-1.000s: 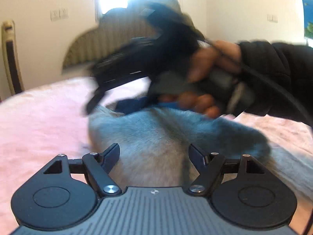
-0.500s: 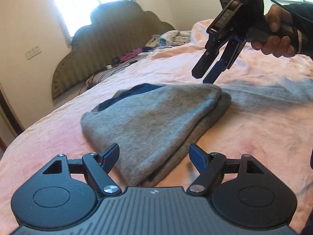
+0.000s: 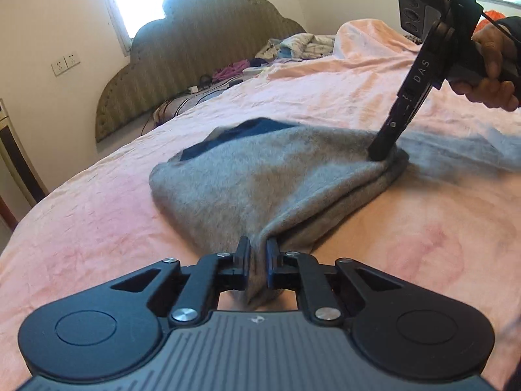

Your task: Fold small clothes

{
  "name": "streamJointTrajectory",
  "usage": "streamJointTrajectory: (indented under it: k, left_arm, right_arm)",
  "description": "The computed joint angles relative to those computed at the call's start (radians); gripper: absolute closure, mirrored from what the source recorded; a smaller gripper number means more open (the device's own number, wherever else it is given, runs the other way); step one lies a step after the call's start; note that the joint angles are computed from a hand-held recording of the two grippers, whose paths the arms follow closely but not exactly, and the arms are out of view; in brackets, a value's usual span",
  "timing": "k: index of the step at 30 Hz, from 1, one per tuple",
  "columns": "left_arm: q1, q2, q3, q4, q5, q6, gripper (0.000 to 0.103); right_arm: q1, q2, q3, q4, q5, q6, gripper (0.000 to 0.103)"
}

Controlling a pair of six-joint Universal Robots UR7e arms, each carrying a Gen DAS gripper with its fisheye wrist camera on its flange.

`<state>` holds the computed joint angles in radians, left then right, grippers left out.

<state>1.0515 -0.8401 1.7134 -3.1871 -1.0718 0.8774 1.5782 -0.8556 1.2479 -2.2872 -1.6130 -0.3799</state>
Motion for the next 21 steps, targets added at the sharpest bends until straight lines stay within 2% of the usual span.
streamJointTrajectory:
  k: [2, 4, 7, 8, 9, 10, 11, 12, 13, 16, 18, 20, 21]
  left_arm:
    - [0.01, -0.005, 0.0, 0.032, 0.02, -0.028, 0.094]
    - [0.007, -0.006, 0.015, -0.001, 0.021, -0.023, 0.093]
    - [-0.005, -0.018, 0.027, -0.018, 0.01, -0.041, 0.09]
    - [-0.011, -0.016, 0.029, -0.027, 0.024, -0.04, 0.086]
    - [-0.014, -0.017, 0.029, -0.022, 0.032, -0.042, 0.075]
    - [-0.014, -0.023, 0.03, -0.011, 0.024, -0.046, 0.061]
    - [-0.013, -0.029, 0.032, -0.014, 0.007, -0.051, 0.054]
    - [-0.01, -0.037, 0.033, -0.013, -0.022, -0.066, 0.044]
    - [-0.004, -0.047, 0.025, 0.008, -0.066, -0.102, 0.04]
    - [0.006, -0.029, -0.042, 0.054, -0.153, -0.255, 0.04]
    - [0.019, 0.006, -0.099, 0.087, -0.203, -0.34, 0.04]
    - [0.028, 0.05, -0.173, 0.207, -0.194, -0.438, 0.04]
    - [0.035, 0.066, -0.214, 0.306, -0.186, -0.495, 0.04]
  right_arm:
    - [-0.016, 0.004, 0.004, 0.02, 0.014, 0.015, 0.093]
    - [-0.023, 0.001, 0.006, 0.02, 0.042, 0.02, 0.092]
    - [-0.013, 0.002, -0.021, 0.049, 0.05, 0.02, 0.079]
    - [-0.008, 0.002, -0.032, 0.043, 0.056, 0.014, 0.065]
    - [-0.007, 0.001, -0.039, 0.023, 0.073, 0.01, 0.059]
    - [-0.007, 0.004, -0.051, 0.001, 0.098, 0.012, 0.048]
    - [-0.006, 0.01, -0.068, -0.016, 0.12, 0.019, 0.037]
    - [-0.005, 0.024, -0.093, -0.036, 0.133, 0.026, 0.034]
    - [-0.001, 0.045, -0.126, -0.049, 0.138, 0.031, 0.032]
    - [0.006, 0.139, -0.267, -0.046, 0.137, 0.092, 0.032]
    - [0.002, 0.222, -0.391, 0.011, 0.184, 0.141, 0.032]
    - [0.006, 0.304, -0.511, 0.094, 0.19, 0.161, 0.03]
    - [0.013, 0.343, -0.567, 0.134, 0.144, 0.159, 0.028]
